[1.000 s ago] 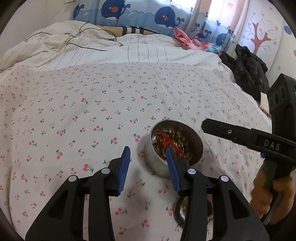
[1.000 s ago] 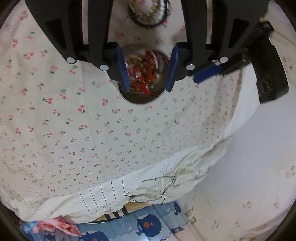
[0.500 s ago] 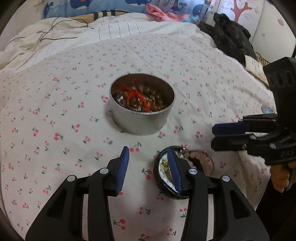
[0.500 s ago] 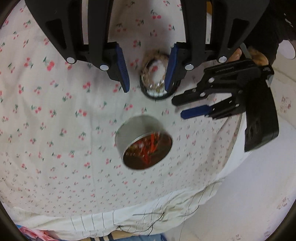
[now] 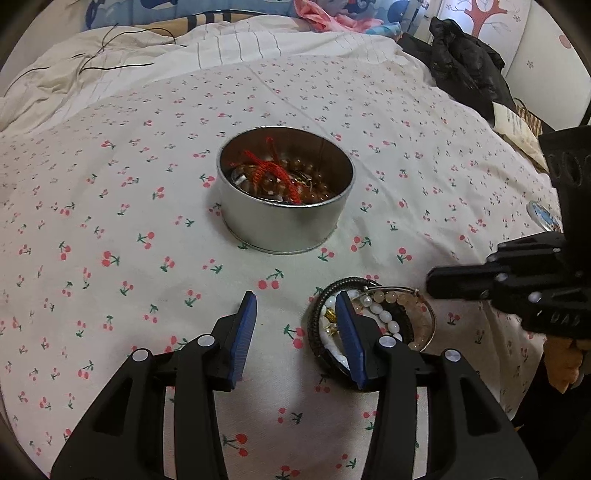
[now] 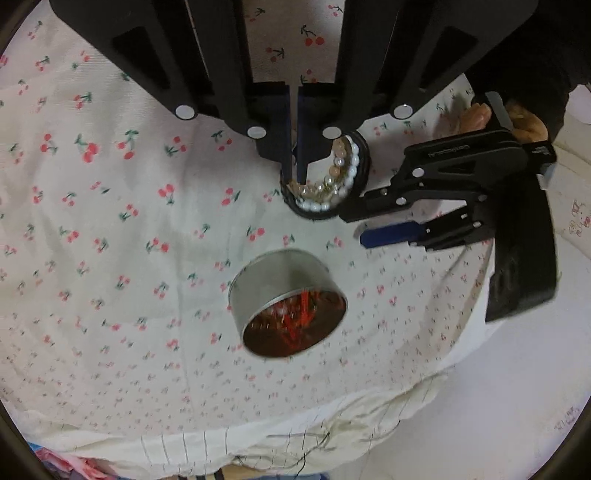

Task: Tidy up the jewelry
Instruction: 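Lower the left tool to the pile and grasp the black cord bracelet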

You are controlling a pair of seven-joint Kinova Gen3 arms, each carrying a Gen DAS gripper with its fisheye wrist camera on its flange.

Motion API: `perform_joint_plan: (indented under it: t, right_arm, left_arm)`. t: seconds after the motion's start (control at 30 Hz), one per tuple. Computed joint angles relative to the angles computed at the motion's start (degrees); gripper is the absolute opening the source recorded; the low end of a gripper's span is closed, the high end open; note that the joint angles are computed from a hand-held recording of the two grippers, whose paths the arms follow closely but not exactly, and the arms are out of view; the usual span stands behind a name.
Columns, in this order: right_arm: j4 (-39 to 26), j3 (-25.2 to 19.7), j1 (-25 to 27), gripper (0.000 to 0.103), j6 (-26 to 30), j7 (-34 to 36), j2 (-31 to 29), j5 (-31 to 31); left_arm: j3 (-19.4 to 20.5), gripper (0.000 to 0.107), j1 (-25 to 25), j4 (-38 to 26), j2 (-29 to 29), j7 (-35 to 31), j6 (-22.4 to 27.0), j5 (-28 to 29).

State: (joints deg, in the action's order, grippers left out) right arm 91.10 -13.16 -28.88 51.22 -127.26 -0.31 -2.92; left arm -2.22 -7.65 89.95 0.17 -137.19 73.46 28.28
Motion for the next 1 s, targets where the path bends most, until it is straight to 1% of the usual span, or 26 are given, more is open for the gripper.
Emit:
perform_joint_plan:
  t: [0.17,0.2,0.27,0.3,0.33,0.37,0.4,0.43,0.47,0.6,0.67,0.77,0.83,0.9,1.0]
  right_arm:
    - [0.6,1.1,1.3,0.004,0.4,2.9,1.1,-5.6]
    - [0.7,1.1,1.4,0.008,0.4,3.4,1.4,-6.3]
    - [1.0,1.2,1.6,0.024,-0.3,4.3,1.5,-7.4]
    - [1.2,1.2,1.6,0.035,-0.7,4.5,1.5,-7.8]
    - [1.2,1.2,1.6,0.035,-1.1,4.6,1.5,-7.9]
    - [1.2,1.1,1.5,0.035,-1.2,4.7,1.5,-7.8]
    - [1.1,0.9,1.3,0.029,-1.4,4.6,1.4,-7.1]
    - [0.8,0.7,1.0,0.016,-1.3,4.0,1.7,-6.4]
    - [0.5,0.6,0.7,0.01,-1.0,3.2,1.7,-5.3]
    - [0.5,0.3,0.0,0.008,-1.9,1.7,0.9,-3.0]
    - [0.8,0.4,0.2,0.008,-2.2,1.5,-0.2,-2.6]
    - [0.9,0.5,0.7,0.008,-1.9,0.7,-0.9,-1.7]
    - [0.9,0.4,0.9,0.008,-1.3,-0.6,-1.1,-0.3]
    - [1.1,0.5,1.3,0.008,-1.1,-1.3,-1.4,0.4]
    - [2.0,0.8,2.2,0.008,-1.5,-2.5,-2.5,0.9]
  left_arm:
    - [-0.1,0.043,-0.3,-0.3,0.5,-0.2,1.0,0.4]
    - [0.0,0.043,-0.3,-0.2,0.4,-0.3,1.0,0.4]
    - [0.1,0.044,-0.2,-0.1,0.5,-0.5,1.0,0.3]
    - [0.2,0.045,-0.1,-0.1,0.5,-0.4,0.9,0.2]
    - [0.2,0.045,-0.1,-0.1,0.6,-0.3,0.9,0.1]
    - [0.2,0.045,-0.1,-0.1,0.7,-0.2,1.0,0.0]
    - [0.2,0.045,-0.1,-0.2,0.9,-0.1,1.2,-0.1]
    - [0.3,0.045,0.0,-0.1,0.9,0.1,1.2,-0.2]
    - [0.5,0.046,0.1,-0.1,1.1,0.4,1.1,-0.5]
    - [0.8,0.047,0.3,0.0,1.7,1.0,1.3,-0.8]
    - [0.8,0.051,0.2,0.1,1.8,0.6,1.5,-0.4]
    - [0.6,0.059,-0.3,-0.2,2.2,0.0,2.9,1.2]
    - [-0.2,0.06,-1.9,-1.4,3.8,-0.8,6.8,4.8]
    - [-0.5,0.06,-4.2,-2.9,5.7,-0.1,10.7,8.4]
    - [-0.5,0.06,-6.0,-3.9,7.3,1.7,12.6,10.5]
